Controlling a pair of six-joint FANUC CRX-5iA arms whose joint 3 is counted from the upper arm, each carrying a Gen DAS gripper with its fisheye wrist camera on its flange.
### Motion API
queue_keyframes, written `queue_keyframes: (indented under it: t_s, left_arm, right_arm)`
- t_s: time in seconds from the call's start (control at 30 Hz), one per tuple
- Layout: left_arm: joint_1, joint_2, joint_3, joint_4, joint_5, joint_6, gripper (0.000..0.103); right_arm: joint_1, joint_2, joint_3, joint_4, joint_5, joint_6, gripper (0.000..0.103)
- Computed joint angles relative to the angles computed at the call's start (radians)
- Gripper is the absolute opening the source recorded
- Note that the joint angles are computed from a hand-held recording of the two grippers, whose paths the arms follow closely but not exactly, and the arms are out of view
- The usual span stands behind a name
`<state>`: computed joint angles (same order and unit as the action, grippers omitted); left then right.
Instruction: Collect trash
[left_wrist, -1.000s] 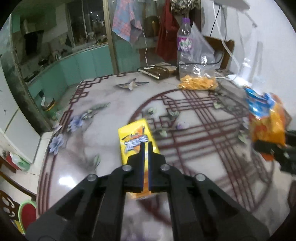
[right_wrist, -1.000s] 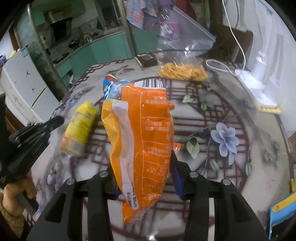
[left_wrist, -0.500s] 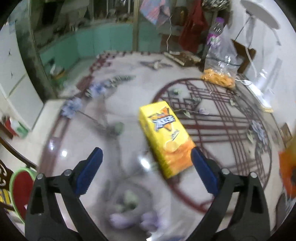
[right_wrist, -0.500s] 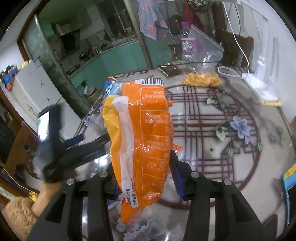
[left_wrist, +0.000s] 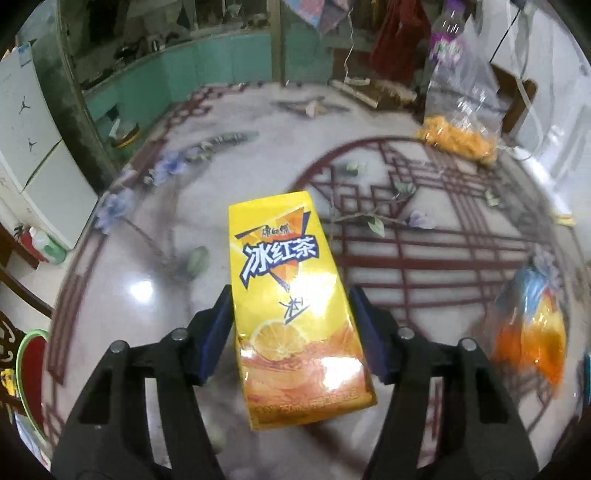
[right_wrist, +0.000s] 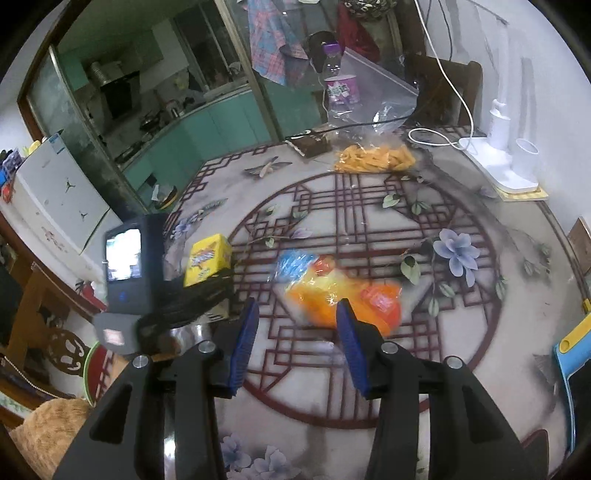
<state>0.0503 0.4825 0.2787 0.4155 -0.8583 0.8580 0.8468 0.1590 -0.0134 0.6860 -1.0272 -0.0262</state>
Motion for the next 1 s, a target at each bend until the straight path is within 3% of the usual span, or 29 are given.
queue_keyframes:
  t_s: [0.17, 0.27, 0.3, 0.33, 0.4, 0.47, 0.6, 0.67, 0.8, 1.0]
  left_arm:
    - [0.105, -0.151, -0.187, 0.221, 0.048, -0.328, 0.060]
    - [0.193, -0.212, -0.251, 0.325, -0.014, -0.485, 0.060]
    - [0.233, -0.228, -0.265, 0.357, -0.052, -0.529, 0.060]
    - [0.255, -0.235, -0.273, 0.374, -0.072, -0.552, 0.060]
    - [0.311, -0.255, -0.307, 0.429, -0.094, -0.618, 0.060]
    - [0.336, -0.272, -0.346, 0.474, -0.066, -0.653, 0.060]
    - [0.360, -0.268, -0.374, 0.515, -0.034, -0.669, 0.061]
    - [0.360, -0.263, -0.372, 0.509, -0.011, -0.684, 0.061]
    - [0.360, -0.267, -0.397, 0.554, 0.066, -0.738, 0.061]
    - [0.384, -0.257, -0.390, 0.582, 0.085, -0.741, 0.061]
  right_arm:
    - [0.029, 0.043, 0.058, 0.024, -0.046, 0.056, 0.043]
    - [0.035, 0.065, 0.080, 0.046, -0.091, 0.083, 0.046]
    - [0.027, 0.067, 0.085, 0.032, -0.096, 0.104, 0.074]
    - [0.008, 0.075, 0.100, -0.004, -0.103, 0.147, 0.096]
    - [-0.023, 0.105, 0.124, -0.014, -0.149, 0.212, 0.095]
    - [-0.066, 0.174, 0.186, -0.027, -0.246, 0.312, 0.095]
    - [-0.168, 0.270, 0.284, -0.201, -0.292, 0.458, 0.093]
    - [-0.196, 0.305, 0.311, -0.271, -0.300, 0.483, 0.082]
    - [-0.187, 0.280, 0.264, -0.259, -0.249, 0.388, 0.061]
    - [-0.064, 0.233, 0.248, -0.094, -0.191, 0.228, 0.054]
